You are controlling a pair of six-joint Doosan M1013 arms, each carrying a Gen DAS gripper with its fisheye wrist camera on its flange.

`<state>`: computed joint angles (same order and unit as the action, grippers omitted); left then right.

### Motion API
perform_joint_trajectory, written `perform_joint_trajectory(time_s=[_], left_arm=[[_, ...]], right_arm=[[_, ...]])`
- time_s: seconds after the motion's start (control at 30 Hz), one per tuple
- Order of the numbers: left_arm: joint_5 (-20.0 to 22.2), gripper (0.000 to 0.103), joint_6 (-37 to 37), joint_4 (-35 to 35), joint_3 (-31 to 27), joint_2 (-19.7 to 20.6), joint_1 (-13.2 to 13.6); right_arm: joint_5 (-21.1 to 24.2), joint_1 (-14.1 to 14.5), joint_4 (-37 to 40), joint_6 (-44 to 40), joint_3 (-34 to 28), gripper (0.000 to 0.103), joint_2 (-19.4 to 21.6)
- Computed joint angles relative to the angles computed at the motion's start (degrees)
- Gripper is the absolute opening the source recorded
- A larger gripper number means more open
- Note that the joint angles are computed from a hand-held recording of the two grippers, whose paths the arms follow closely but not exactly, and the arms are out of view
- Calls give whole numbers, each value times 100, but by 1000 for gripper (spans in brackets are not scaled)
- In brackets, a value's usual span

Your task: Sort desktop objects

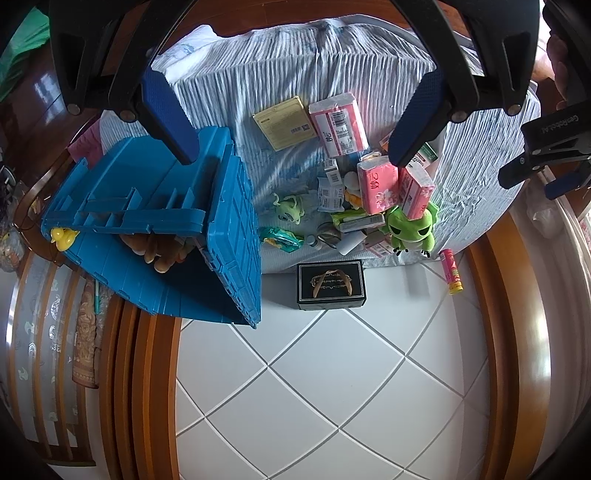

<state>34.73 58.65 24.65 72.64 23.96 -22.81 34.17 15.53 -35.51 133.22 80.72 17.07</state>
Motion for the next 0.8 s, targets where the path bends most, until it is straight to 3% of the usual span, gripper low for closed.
perform_joint_trajectory(time_s=[0.57, 0.8], left_arm=[[31, 103, -125, 129, 17, 11, -34], [183, 103, -362, 219, -15, 79, -16]], right_arm=[[-13, -46, 86, -44, -3, 103, -1], [-80, -130, 568, -541, -59, 103, 89]])
